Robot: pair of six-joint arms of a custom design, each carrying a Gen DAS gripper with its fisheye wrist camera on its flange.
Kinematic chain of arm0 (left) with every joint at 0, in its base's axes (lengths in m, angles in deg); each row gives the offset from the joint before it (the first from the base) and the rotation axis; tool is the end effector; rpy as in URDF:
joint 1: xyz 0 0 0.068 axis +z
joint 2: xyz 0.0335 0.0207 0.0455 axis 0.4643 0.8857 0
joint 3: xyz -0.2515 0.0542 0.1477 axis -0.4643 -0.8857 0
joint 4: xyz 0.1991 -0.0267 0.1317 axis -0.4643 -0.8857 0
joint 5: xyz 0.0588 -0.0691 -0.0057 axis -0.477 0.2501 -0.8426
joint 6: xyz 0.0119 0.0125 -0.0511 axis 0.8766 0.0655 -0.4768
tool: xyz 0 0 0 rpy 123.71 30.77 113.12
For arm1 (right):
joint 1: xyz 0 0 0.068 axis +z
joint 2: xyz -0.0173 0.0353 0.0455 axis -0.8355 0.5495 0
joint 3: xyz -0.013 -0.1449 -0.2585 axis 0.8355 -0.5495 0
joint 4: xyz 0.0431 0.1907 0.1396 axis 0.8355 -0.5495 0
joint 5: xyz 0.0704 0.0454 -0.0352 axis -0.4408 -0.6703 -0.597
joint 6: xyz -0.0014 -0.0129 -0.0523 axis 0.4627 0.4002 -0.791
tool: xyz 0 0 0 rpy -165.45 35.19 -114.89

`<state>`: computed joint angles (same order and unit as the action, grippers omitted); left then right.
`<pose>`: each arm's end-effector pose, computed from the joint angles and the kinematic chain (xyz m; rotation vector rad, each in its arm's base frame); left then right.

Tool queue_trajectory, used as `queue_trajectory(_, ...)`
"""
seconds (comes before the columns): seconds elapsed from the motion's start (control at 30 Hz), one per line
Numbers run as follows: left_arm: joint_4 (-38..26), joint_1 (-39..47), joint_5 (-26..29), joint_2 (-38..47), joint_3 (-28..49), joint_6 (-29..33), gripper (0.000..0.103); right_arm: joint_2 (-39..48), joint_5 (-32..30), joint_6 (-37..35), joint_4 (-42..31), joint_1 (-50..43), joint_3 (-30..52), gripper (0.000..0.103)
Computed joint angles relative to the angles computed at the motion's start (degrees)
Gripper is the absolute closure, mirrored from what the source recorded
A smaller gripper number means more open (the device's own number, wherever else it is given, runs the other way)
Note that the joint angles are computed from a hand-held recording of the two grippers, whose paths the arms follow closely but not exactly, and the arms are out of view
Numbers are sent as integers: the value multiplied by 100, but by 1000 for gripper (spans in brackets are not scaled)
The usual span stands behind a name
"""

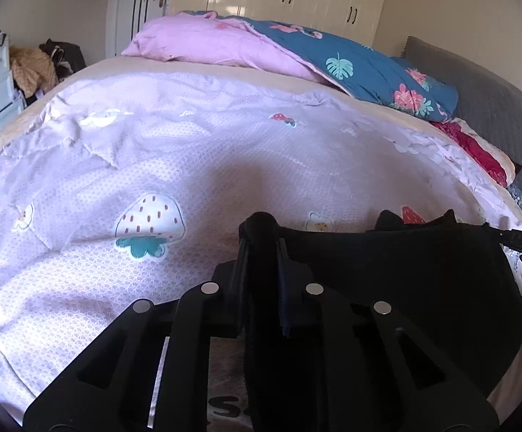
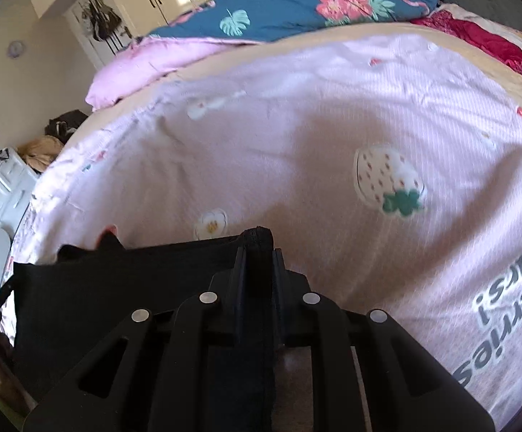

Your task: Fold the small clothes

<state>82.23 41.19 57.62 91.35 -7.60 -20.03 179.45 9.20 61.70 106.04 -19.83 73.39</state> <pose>0.3373 0.0629 0.0714 0.3144 2.2935 -0.3617 0.2417 0.1668 0.0723 0.5138 2.4021 0.2988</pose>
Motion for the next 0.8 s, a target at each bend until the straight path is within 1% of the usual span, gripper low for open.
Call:
queue_trajectory(0.03, -24, -2, -48, 4, 0, 14, 89, -54, 96, 56, -70, 69, -26, 87)
queue_trajectory(0.07, 36, 9, -94, -10, -47, -2, 88, -114, 207, 97, -208, 149, -7, 87)
queue_trajectory(0.1, 46, 55, -93, -56, -91, -24, 85, -210, 337, 136, -432, 241, 24, 83)
queue_trajectory(0.13, -13, 115, -40, -107, -105, -29, 84, -348, 535, 251, -798, 395, 63, 75)
queue_trajectory(0.17, -79, 184, 27, -166, -123, -40, 83, -454, 648, 337, -899, 529, 24, 58)
queue_trajectory(0.2, -190, 260, 94, -263, -150, -37, 81, -536, 722, 384, -843, 639, -79, 54)
queue_trajectory(0.27, -273, 384, 175, -465, -280, -41, 69, -754, 983, 675, -1049, 1013, -192, 44)
queue_trajectory(0.3, -365, 463, 242, -606, -373, -12, 58, -831, 1148, 881, -1219, 1229, -213, 40)
queue_trajectory(0.33, -487, 521, 307, -721, -434, 30, 51, -899, 1314, 1154, -1389, 1487, -237, 38)
queue_trajectory(0.4, -761, 608, 417, -987, -587, 166, 47, -981, 1428, 1501, -1508, 1844, -292, 32)
queue_trajectory(0.43, -855, 648, 455, -1103, -675, 236, 40, -1016, 1539, 1713, -1652, 2073, -293, 31)
queue_trajectory(0.5, -939, 793, 602, -1350, -957, 289, 31, -1034, 1747, 2123, -1949, 2483, -267, 28)
queue_trajectory(0.57, -1236, 953, 811, -1487, -1128, 433, 30, -1037, 1795, 2427, -2030, 2723, -281, 28)
queue_trajectory(0.63, -1363, 1073, 866, -1518, -1284, 561, 30, -1021, 1793, 2547, -1646, 2934, -461, 28)
queue_trajectory(0.8, -1431, 1356, 766, -1274, -1567, 710, 30, -828, 1609, 2933, -1169, 3114, -720, 28)
